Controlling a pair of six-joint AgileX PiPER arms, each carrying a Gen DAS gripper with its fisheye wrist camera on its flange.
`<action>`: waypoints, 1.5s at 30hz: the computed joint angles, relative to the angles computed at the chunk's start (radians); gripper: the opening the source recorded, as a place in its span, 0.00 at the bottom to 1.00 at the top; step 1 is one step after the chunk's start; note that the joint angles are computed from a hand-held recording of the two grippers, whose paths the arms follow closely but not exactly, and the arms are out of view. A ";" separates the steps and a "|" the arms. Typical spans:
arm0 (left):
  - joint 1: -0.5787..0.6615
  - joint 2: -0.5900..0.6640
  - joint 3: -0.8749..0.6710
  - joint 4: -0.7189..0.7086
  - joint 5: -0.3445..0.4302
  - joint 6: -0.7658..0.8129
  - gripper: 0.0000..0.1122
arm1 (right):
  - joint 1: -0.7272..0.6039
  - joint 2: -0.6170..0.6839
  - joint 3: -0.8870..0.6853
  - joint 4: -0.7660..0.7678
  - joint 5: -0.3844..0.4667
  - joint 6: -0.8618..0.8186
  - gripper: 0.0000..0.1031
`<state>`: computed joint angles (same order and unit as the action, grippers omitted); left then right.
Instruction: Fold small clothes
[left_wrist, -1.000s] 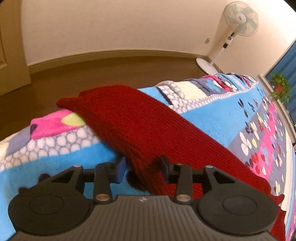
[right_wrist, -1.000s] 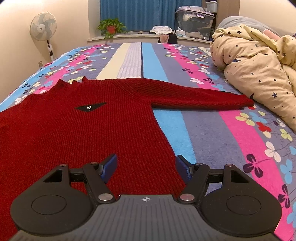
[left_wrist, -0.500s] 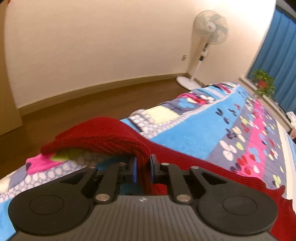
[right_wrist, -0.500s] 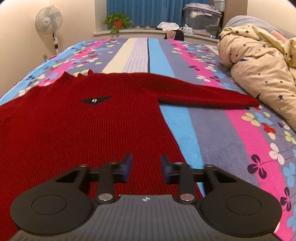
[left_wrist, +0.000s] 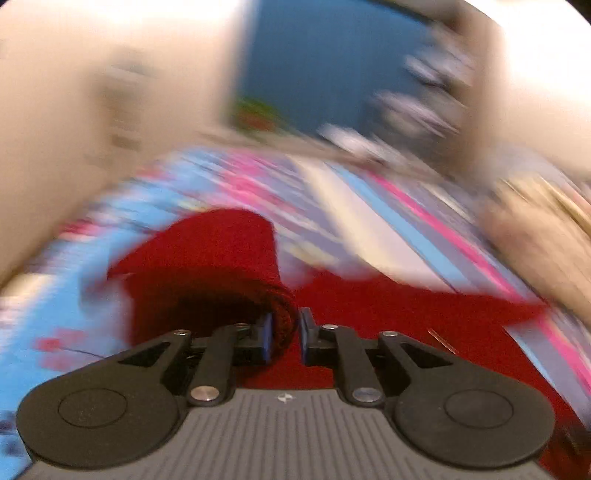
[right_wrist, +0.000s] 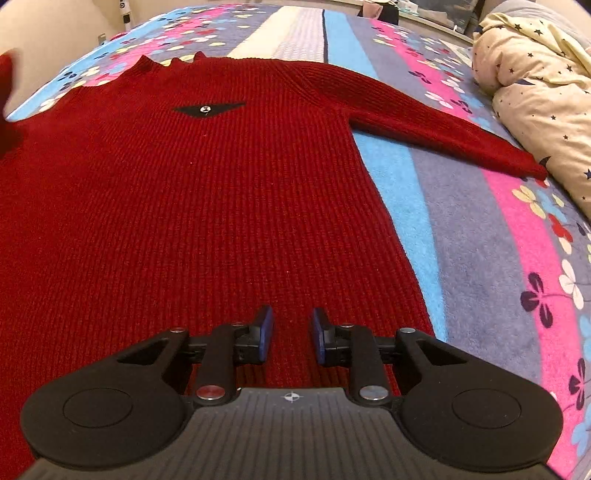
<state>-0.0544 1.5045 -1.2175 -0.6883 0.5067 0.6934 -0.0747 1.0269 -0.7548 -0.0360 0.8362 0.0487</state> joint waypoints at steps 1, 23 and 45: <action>-0.032 0.016 -0.013 -0.001 0.064 0.038 0.29 | 0.010 -0.002 0.001 -0.012 0.000 0.015 0.24; 0.169 0.224 -0.427 0.406 0.277 -0.762 0.46 | 0.162 0.114 -0.038 0.162 -0.336 0.303 0.51; 0.187 0.330 -0.536 0.412 0.315 -0.806 0.46 | 0.039 0.653 -0.772 -0.396 -0.091 0.794 0.06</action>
